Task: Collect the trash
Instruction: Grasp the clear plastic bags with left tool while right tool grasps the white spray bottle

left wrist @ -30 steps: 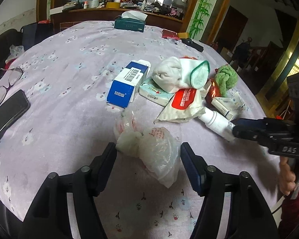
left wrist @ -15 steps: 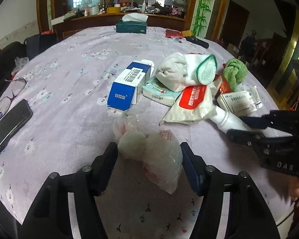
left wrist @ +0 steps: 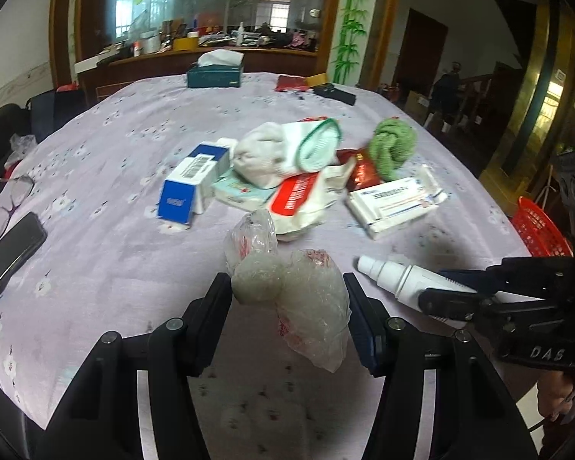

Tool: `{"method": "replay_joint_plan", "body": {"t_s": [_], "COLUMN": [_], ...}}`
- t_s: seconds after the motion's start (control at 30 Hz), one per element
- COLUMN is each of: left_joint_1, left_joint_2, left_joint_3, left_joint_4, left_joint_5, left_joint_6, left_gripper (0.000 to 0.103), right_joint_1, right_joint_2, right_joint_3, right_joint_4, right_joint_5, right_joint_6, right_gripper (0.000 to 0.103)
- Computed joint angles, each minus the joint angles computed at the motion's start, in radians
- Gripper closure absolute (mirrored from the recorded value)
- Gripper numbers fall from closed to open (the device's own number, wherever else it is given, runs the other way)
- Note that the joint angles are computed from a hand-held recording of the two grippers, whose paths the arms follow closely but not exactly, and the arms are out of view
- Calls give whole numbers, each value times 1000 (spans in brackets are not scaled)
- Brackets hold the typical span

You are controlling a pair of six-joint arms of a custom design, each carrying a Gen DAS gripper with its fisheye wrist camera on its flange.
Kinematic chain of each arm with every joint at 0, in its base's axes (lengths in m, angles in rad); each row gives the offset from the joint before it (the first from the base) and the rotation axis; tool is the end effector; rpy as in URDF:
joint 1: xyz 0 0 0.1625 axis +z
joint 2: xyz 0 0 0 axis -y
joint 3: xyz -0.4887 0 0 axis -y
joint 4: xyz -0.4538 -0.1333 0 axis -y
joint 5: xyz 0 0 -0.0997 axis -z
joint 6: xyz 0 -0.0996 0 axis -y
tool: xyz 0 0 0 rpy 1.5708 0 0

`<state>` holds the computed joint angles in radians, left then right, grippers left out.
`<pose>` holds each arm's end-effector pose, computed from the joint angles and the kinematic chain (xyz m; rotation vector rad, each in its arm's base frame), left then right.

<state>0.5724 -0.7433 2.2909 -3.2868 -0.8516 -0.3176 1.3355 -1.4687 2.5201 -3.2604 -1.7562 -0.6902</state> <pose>-0.2967 -0.4278 -0.0176 0.7803 2.4469 -0.7616 0.0154 -0.4289 0.2355 0.5119 -2.5682 0.6652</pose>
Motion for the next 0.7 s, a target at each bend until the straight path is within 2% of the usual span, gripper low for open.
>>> {"method": "replay_joint_plan", "body": {"t_s": [0.13,0.33,0.6,0.7], "left_joint_1": [-18,-37,-39,-39], "left_joint_2": [18,51,57,56], "left_joint_3": [-15,-44,-54,-54], "left_joint_4": [-3,0,22,25], "left_joint_5": [-19,-40,-38,-38], "left_joint_6": [17,39,34,35], "left_gripper": [46,46,46,46], "right_joint_1": [-59,-105,-89,-86], "right_joint_2": [-84,-164,-121,-105], "right_joint_3": [32,52,65,58], "right_joint_4": [8,13,5,25], "right_joint_5": [82,122,5,-16], "right_joint_6": [43,66,-11,-6], "right_gripper": [70,71,70,70]}}
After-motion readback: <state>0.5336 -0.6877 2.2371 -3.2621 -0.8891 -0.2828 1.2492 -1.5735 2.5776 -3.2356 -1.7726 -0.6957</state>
